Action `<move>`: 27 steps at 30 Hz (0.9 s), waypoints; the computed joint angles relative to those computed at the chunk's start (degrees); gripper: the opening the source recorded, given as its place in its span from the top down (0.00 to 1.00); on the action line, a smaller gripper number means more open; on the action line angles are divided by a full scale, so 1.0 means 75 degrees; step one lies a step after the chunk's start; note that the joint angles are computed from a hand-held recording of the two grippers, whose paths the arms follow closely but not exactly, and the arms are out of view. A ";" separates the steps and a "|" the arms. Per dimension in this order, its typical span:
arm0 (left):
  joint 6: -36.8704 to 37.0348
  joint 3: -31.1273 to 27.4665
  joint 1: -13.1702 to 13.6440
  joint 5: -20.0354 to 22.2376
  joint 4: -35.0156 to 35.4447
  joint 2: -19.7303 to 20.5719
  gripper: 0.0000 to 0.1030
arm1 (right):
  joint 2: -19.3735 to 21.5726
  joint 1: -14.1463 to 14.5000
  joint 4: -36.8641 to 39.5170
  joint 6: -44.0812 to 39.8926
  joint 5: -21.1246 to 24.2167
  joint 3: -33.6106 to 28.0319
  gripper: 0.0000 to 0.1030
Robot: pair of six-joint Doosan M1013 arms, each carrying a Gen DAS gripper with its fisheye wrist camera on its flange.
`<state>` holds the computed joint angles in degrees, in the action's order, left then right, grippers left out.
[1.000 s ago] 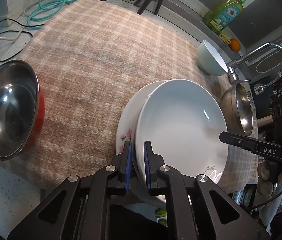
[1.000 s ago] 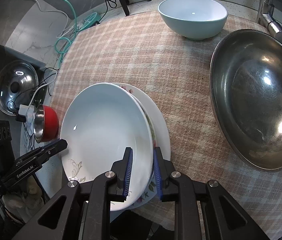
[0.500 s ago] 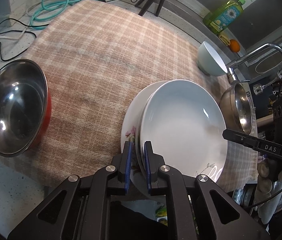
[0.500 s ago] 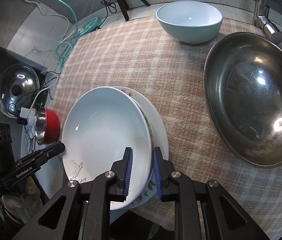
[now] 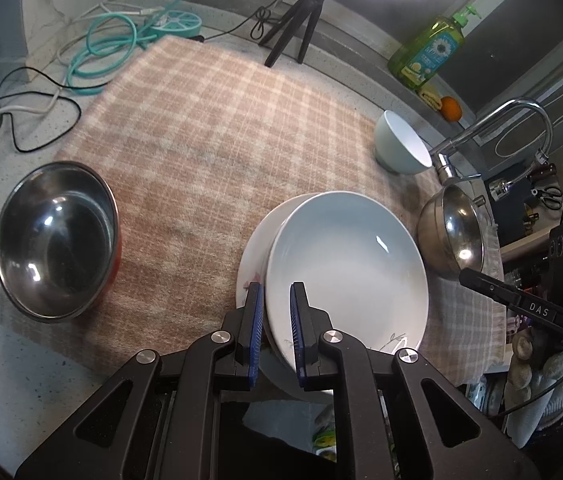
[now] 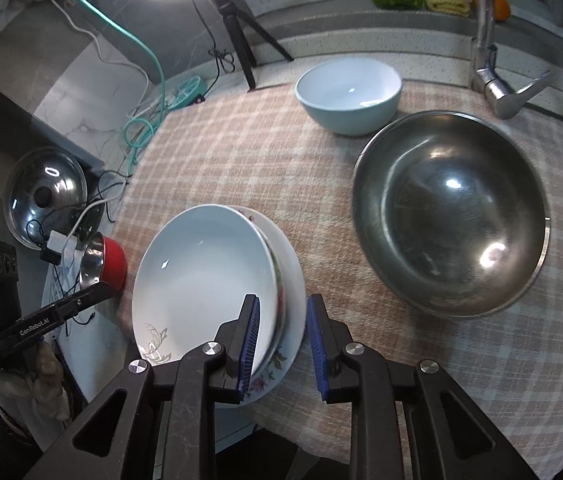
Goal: Organize plates and bowls
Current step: 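Move both grippers to the rim of the plain steel bowl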
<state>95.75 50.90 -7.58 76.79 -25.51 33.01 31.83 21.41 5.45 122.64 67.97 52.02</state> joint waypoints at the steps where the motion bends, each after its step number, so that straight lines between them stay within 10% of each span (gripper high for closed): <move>1: 0.0021 -0.0004 0.0001 -0.0020 -0.0017 -0.0013 0.89 | -0.0095 0.0001 -0.0068 0.0094 -0.0158 0.0132 0.78; 8: 0.0236 -0.0328 -0.0059 0.0171 -0.0268 0.0084 0.89 | -0.0796 -0.0091 -0.0626 0.0880 -0.1152 0.1083 0.78; 27: 0.0220 -0.3229 -0.1057 0.1861 -0.0742 0.1743 0.88 | -0.1368 -0.0894 -0.0998 0.2096 -0.1309 0.1960 0.78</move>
<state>97.40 26.68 -15.51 90.75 -31.07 46.08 21.58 14.70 -2.03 138.36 58.16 66.73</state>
